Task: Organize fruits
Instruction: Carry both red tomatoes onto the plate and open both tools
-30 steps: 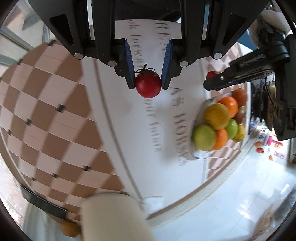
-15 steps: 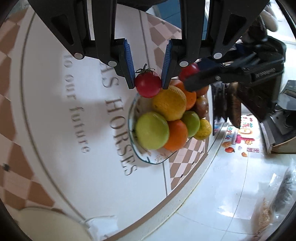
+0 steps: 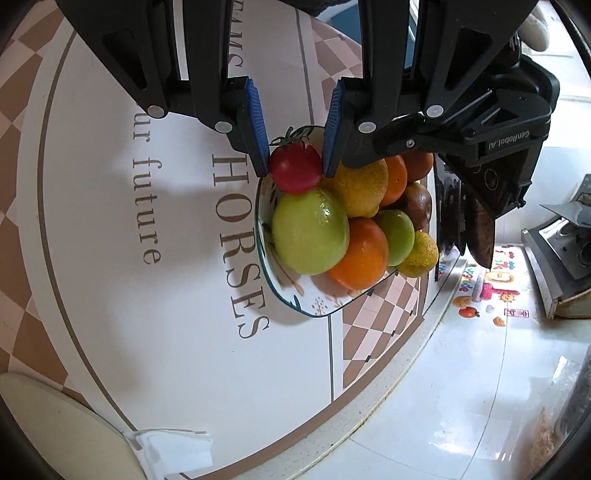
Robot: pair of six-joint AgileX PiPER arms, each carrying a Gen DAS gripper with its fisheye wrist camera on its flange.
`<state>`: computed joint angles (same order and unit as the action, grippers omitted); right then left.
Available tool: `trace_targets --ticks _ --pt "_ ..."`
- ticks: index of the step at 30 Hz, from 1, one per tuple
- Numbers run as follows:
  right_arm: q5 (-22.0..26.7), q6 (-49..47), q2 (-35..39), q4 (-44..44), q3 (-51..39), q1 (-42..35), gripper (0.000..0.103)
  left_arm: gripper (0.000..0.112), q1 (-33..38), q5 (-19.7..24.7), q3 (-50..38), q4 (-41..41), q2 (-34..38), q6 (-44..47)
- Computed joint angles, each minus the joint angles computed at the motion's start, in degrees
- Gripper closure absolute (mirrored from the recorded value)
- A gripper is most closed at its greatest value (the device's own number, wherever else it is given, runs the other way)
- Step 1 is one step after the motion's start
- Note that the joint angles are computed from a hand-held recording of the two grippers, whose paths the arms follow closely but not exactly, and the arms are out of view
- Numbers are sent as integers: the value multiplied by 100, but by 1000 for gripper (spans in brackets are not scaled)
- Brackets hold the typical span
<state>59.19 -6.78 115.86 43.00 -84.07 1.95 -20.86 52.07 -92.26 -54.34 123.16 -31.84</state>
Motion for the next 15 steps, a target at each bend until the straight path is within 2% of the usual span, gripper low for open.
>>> trace_targets --ticks 3,6,8,15 --pt "148 72 113 -59 -132 -27 70 84 -6 -116 50 -138 53 -16" --pt "141 118 119 -88 -106 -55 62 80 9 -202 159 -283 60 -22" --pt "151 107 103 -62 -70 -90 53 76 12 -254 230 -362 59 -21" --pt "144 125 46 -96 10 -158 48 70 21 -237 395 -479 33 -18"
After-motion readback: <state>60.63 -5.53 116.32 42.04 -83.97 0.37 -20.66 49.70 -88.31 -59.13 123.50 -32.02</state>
